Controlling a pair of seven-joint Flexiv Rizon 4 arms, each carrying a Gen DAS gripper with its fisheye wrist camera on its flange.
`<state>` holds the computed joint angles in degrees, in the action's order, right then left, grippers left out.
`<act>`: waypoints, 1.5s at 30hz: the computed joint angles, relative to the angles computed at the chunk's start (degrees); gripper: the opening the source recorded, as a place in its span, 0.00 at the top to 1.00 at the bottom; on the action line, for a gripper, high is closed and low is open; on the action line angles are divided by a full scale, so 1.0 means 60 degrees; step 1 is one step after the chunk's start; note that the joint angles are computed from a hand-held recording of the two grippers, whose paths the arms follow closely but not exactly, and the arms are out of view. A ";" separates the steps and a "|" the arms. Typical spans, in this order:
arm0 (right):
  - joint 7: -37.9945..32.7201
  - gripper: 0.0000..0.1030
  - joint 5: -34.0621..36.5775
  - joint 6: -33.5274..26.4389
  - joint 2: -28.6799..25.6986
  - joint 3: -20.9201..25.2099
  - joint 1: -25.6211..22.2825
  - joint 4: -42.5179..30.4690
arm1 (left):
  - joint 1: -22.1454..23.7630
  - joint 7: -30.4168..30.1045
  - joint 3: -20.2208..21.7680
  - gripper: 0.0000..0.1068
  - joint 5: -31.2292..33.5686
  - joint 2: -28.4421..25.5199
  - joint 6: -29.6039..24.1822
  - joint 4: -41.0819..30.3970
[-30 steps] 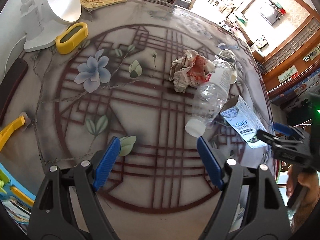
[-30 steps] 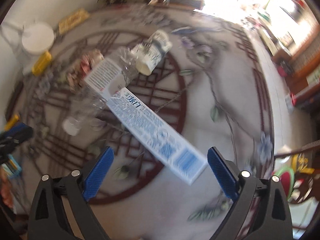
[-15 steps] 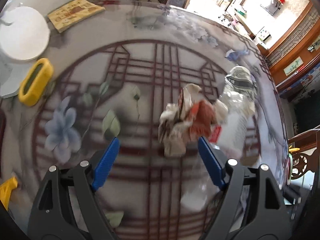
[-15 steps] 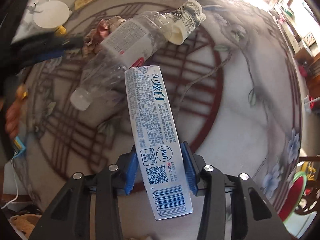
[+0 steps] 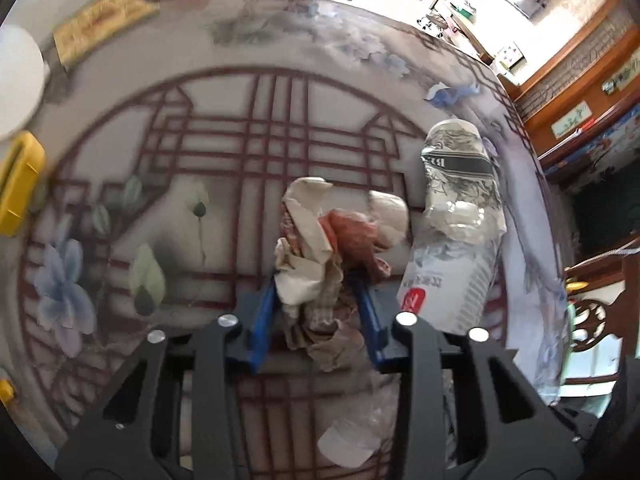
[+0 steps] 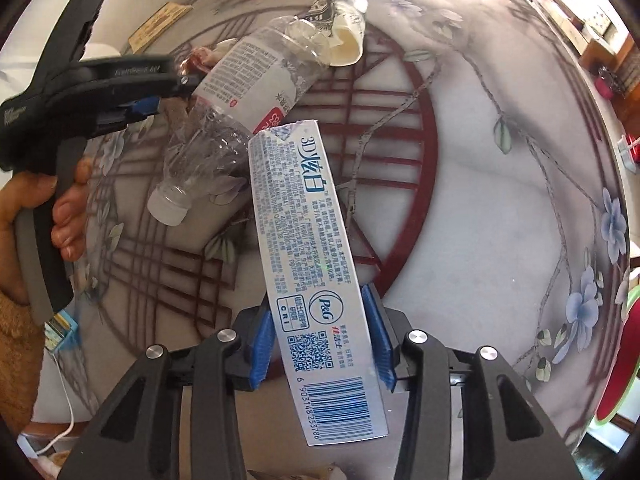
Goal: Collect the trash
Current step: 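Grasp the crumpled red-white tissue with the left gripper while the right holds the box, then carry the toothpaste box with the right gripper toward the bin while the left carries the tissue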
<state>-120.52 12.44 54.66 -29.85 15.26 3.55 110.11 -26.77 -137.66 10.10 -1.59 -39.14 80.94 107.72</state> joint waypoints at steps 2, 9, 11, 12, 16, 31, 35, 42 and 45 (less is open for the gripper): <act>0.0047 0.61 0.0142 0.0129 0.0145 0.0091 0.0009 0.0143 | -0.0274 -0.0244 0.0254 0.69 0.0114 0.0183 0.0078 0.0178; -0.0265 0.61 0.0797 0.0022 0.0797 0.0263 -0.0195 0.0463 | -0.1220 -0.1668 0.0907 0.69 0.0345 0.1032 0.0541 0.1397; -0.0323 0.61 0.0985 0.0049 0.0981 0.0251 -0.0186 0.0586 | -0.1650 -0.2179 0.1214 0.69 0.0516 0.1331 0.0579 0.1799; -0.0352 0.61 0.1125 0.0047 0.1087 0.0257 -0.0205 0.0646 | -0.1776 -0.2345 0.1301 0.69 0.0617 0.1359 0.0537 0.1817; -0.0510 0.61 0.1580 0.0050 0.1466 0.0204 -0.0244 0.0828 | -0.2438 -0.3169 0.1749 0.68 0.1308 0.1769 0.0236 0.2018; -0.0817 0.61 0.2860 0.0579 0.2811 -0.0405 -0.0306 0.1846 | -0.2270 -0.4051 0.0763 0.68 0.3355 0.1948 -0.0186 0.0789; -0.0854 0.61 0.3085 0.0637 0.2980 -0.0571 -0.0421 0.1940 | -0.2083 -0.3692 0.0297 0.68 0.3373 0.1823 -0.0211 0.0430; -0.0979 0.61 0.3359 0.0607 0.3229 -0.0798 -0.0574 0.2023 | -0.2140 -0.3296 0.0042 0.68 0.3249 0.1662 -0.0225 0.0052; -0.1038 0.61 0.3431 0.0555 0.3266 -0.0875 -0.0619 0.2007 | -0.2212 -0.3240 0.0037 0.68 0.3189 0.1611 -0.0260 -0.0061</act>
